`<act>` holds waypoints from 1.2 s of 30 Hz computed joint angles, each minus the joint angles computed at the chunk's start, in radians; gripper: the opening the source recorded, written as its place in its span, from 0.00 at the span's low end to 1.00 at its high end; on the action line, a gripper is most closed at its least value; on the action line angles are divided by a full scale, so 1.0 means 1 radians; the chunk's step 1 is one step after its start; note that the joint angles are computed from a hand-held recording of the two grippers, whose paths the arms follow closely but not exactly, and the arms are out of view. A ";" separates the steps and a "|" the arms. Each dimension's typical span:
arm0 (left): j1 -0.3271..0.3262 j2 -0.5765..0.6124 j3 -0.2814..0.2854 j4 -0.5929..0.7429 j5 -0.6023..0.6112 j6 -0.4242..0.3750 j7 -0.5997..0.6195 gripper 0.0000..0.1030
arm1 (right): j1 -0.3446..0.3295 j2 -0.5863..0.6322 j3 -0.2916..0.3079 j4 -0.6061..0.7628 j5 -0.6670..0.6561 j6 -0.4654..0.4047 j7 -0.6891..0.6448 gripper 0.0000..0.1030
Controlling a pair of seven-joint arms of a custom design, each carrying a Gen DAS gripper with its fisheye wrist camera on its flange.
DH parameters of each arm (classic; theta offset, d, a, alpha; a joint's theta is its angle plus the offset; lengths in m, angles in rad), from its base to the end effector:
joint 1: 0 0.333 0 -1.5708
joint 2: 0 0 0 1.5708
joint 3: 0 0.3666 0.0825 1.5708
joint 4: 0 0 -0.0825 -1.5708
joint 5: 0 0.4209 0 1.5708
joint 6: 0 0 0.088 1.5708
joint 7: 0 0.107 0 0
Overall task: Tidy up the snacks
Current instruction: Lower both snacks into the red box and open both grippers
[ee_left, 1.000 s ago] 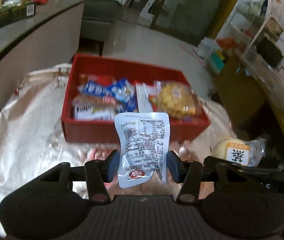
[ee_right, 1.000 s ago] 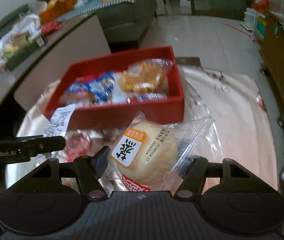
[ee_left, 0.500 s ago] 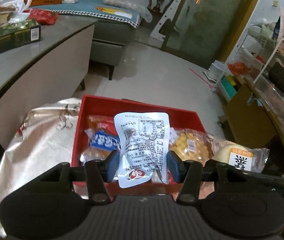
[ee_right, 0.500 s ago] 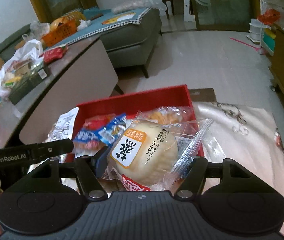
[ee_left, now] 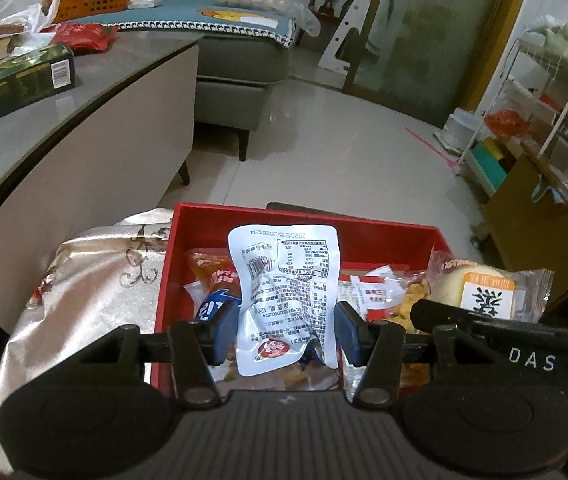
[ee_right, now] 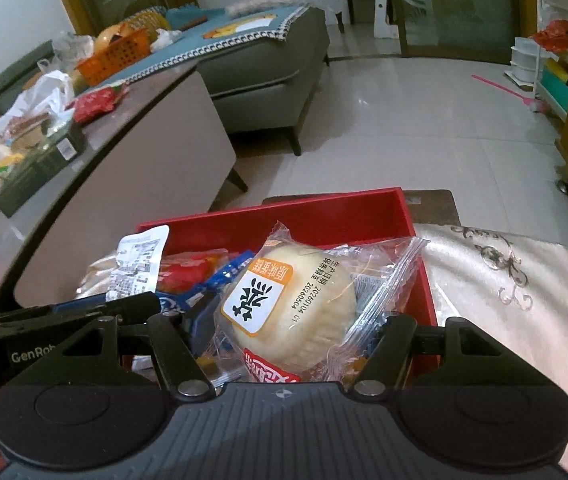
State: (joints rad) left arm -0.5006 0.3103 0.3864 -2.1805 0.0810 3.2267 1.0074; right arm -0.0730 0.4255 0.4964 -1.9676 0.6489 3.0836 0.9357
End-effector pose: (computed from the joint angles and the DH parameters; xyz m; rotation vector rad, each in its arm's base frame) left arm 0.6403 -0.0960 0.3644 -2.0741 1.5246 -0.8440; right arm 0.6663 0.2091 0.3646 -1.9216 1.4052 -0.2870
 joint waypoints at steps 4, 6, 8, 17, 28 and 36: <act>-0.008 0.023 0.012 0.021 0.010 -0.018 -0.009 0.44 | 0.071 0.015 -0.078 0.026 -0.060 -0.009 0.060 0.71; -0.003 0.030 0.008 0.028 0.019 -0.025 -0.016 0.45 | 0.120 0.021 -0.131 0.034 -0.111 -0.009 0.101 0.71; -0.001 0.035 0.007 0.033 0.030 -0.032 -0.026 0.45 | 0.129 0.024 -0.141 0.034 -0.146 -0.004 0.123 0.71; 0.006 0.041 0.007 0.047 0.109 -0.064 -0.095 0.46 | 0.120 0.029 -0.138 0.034 -0.240 0.000 0.192 0.73; -0.034 0.027 0.062 0.040 0.228 -0.059 -0.195 0.50 | 0.124 0.021 -0.148 0.022 -0.314 0.030 0.267 0.77; -0.040 0.017 0.073 0.037 0.294 -0.063 -0.249 0.51 | 0.098 0.017 -0.127 0.012 -0.345 0.038 0.294 0.78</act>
State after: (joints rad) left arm -0.5405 0.3272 0.4598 -2.1439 0.3747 3.1639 0.7581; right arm 0.0254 0.4421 0.3692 -1.9554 0.3037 3.1218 1.2295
